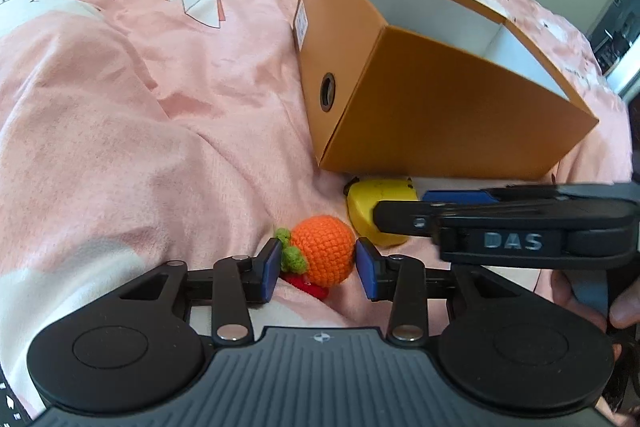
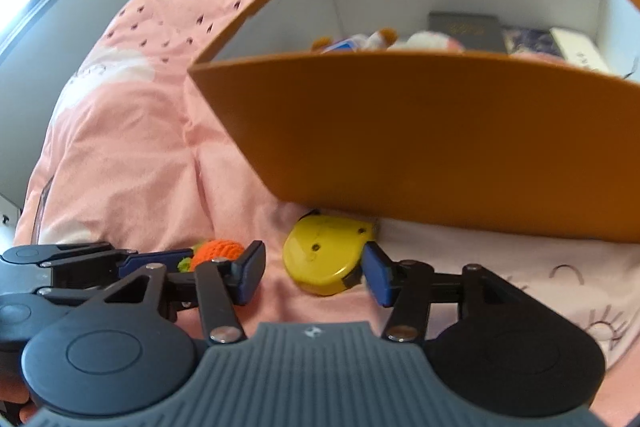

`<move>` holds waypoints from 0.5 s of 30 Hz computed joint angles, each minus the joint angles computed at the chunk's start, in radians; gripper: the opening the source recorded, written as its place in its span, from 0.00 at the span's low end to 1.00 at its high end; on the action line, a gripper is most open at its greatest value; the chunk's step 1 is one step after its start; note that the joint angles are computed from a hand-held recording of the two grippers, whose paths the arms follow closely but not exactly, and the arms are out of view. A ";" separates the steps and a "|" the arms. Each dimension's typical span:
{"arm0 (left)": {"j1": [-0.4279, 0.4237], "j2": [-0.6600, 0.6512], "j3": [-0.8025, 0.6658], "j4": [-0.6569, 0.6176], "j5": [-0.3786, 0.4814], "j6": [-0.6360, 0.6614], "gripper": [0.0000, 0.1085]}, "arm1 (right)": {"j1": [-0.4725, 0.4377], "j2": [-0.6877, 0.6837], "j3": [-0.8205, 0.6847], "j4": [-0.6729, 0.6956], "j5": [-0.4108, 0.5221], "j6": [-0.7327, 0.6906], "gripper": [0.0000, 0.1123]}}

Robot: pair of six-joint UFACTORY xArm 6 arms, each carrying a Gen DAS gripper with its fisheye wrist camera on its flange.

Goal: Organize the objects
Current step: 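Grasp the crocheted orange fruit with the left tool while the right tool grasps the yellow tape measure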

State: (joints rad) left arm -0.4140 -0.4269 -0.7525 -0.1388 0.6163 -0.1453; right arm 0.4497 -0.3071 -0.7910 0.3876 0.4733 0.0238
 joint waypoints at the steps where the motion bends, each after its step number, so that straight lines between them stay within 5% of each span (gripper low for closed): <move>1: -0.002 0.004 0.002 0.000 -0.006 0.004 0.43 | 0.005 0.011 -0.008 -0.020 0.001 0.009 0.55; 6: 0.008 0.005 0.012 -0.046 -0.015 0.046 0.44 | 0.026 0.072 -0.054 -0.165 0.004 0.097 0.57; 15: 0.007 0.018 0.017 -0.056 -0.032 0.071 0.47 | 0.021 0.105 -0.076 -0.232 0.045 0.158 0.49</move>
